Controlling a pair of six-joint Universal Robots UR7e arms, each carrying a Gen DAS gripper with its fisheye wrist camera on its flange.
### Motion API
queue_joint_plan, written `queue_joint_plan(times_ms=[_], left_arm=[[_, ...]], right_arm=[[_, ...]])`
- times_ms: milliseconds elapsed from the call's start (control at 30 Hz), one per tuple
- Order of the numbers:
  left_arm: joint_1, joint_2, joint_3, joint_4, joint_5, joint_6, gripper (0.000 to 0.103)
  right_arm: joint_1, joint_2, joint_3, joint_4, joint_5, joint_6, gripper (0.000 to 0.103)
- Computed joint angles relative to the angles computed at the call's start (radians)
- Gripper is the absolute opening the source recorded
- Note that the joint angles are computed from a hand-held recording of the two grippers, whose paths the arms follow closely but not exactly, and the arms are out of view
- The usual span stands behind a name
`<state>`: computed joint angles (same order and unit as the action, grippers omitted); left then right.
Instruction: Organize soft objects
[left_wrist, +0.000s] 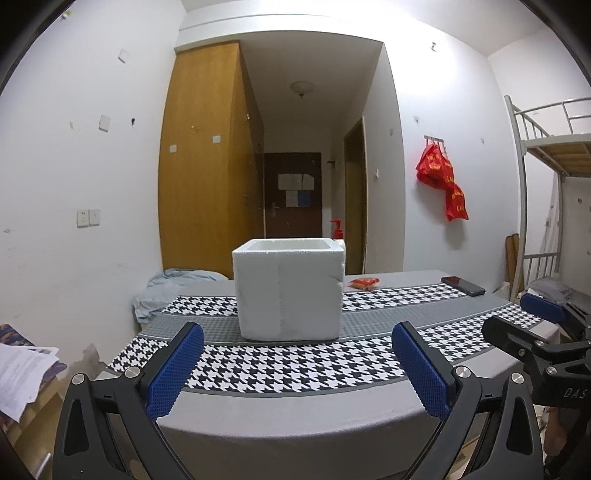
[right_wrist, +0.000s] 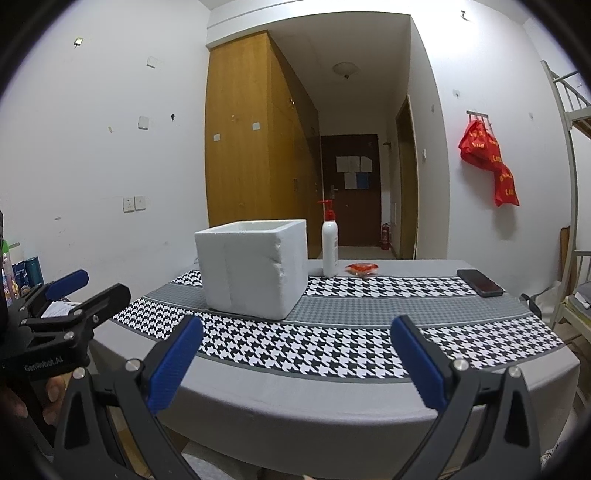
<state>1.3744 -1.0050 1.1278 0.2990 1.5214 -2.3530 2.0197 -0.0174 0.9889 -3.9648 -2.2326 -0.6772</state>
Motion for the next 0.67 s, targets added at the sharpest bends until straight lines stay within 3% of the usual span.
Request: queue_joint_plan(times_ms=[667], left_arm=[[0.008,0.008,-0.022,0.024,0.010,-0.002,0.102]], right_arm=[[0.003,0.006,-0.014,0.029,-0.008,-0.007,0.103]])
